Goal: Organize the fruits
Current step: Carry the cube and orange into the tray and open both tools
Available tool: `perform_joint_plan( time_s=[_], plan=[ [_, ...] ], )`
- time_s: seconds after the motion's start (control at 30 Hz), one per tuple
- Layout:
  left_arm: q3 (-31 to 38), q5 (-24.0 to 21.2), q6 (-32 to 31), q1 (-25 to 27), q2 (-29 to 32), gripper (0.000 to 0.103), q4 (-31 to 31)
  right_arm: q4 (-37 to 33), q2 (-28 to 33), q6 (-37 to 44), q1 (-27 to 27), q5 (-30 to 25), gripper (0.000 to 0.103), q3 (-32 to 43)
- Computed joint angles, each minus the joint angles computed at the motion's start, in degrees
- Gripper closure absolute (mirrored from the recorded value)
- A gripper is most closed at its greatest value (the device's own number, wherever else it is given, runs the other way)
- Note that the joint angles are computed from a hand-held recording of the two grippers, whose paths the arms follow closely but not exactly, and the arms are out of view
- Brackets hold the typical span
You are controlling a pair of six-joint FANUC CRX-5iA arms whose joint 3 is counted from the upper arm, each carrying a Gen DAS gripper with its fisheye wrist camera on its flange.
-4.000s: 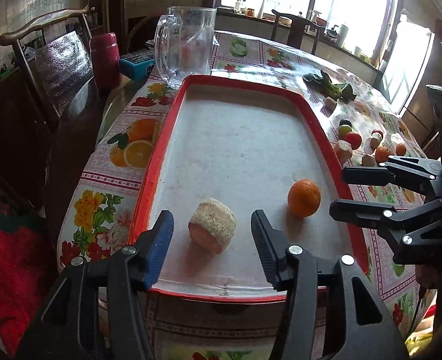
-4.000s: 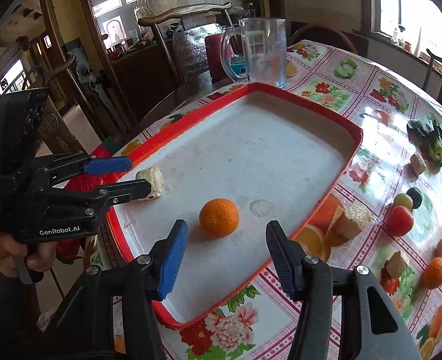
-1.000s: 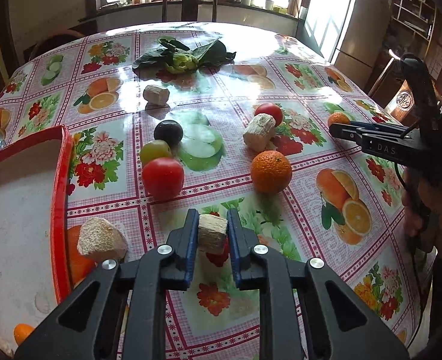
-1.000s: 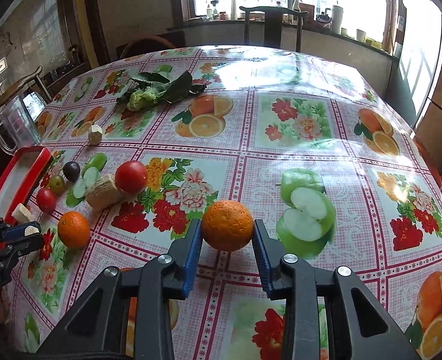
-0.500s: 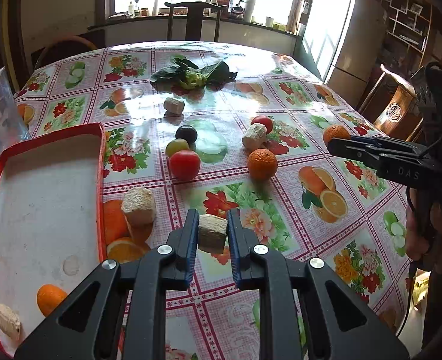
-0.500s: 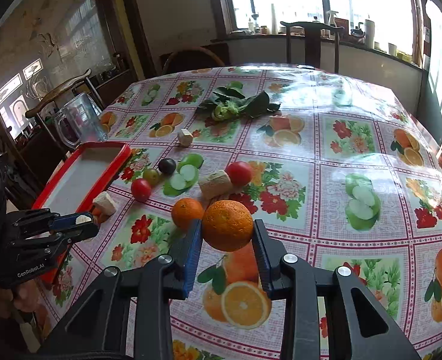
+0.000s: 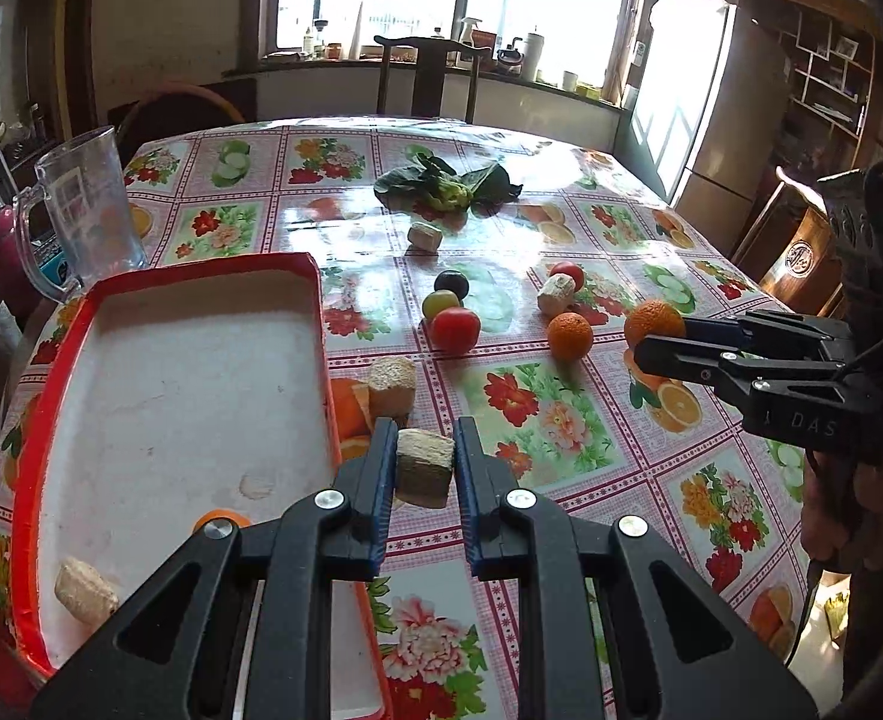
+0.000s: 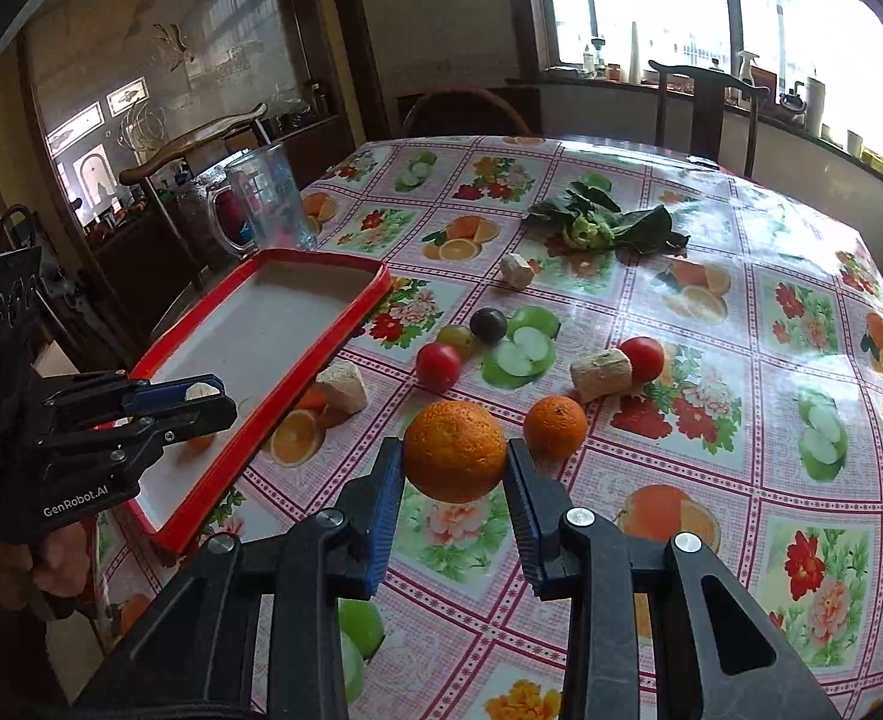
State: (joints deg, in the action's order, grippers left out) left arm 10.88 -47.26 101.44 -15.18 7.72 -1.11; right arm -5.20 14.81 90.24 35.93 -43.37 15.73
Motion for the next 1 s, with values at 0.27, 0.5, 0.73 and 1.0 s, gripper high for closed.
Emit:
perform_joint_plan(
  time_s=[0.27,0.5,0.73,1.0],
  plan=[
    [-3.5,0.6,1.6,1.7,-3.7,0.087,-1.5,-1.4,1.6,1.6,2.2,-1.1,0.069,2.6],
    [-5.7,0.3,2.8,4.0,-5.8,0.087,-2.3,-2.3,3.5,2.7,3.7,-2.4,0.069,5.5],
    [-7.5,0.6,3.3,6.1,-7.1,0.087,-2.2,-3.3,5.7,4.0,4.8,-3.8,0.069,8.6],
    [-8.7,0.5,3.0,7.7,-7.7,0.087,-1.8,-4.5,8.1,5.1,5.6,-5.3,0.069,12.0]
  ],
)
